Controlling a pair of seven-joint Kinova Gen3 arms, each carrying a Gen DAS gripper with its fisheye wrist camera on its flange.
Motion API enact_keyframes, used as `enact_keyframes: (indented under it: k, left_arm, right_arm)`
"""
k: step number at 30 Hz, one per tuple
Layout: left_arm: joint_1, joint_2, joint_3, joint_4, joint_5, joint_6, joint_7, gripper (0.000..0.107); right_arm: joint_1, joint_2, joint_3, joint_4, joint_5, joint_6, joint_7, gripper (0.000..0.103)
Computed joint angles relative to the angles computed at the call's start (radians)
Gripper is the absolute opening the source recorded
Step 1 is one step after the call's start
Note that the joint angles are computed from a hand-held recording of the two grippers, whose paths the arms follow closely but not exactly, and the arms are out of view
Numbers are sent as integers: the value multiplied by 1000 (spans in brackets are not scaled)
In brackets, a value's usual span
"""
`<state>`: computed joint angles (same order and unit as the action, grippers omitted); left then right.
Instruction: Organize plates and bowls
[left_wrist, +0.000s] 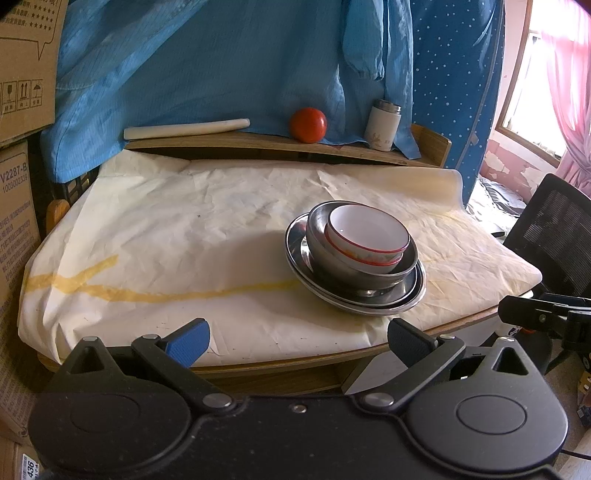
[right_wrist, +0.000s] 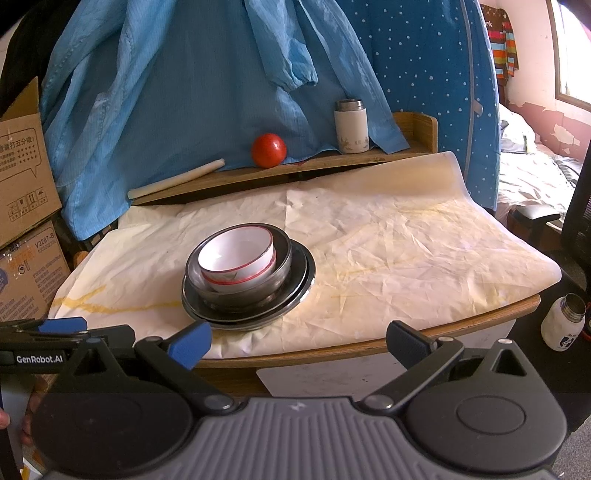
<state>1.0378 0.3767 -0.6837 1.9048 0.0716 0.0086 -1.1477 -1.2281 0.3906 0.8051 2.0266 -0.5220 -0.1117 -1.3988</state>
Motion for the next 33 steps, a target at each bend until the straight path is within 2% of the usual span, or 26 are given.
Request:
enact_keyframes:
  k: [22, 33]
  left_arm:
    - [3, 1, -2, -1, 0, 1, -2, 102]
    - [5, 12, -6, -20, -27, 20, 39, 102]
  right_arm:
    - [22, -1, -17, -3, -4, 1, 4, 103]
    - [38, 1, -30, -15, 28, 14, -19, 103]
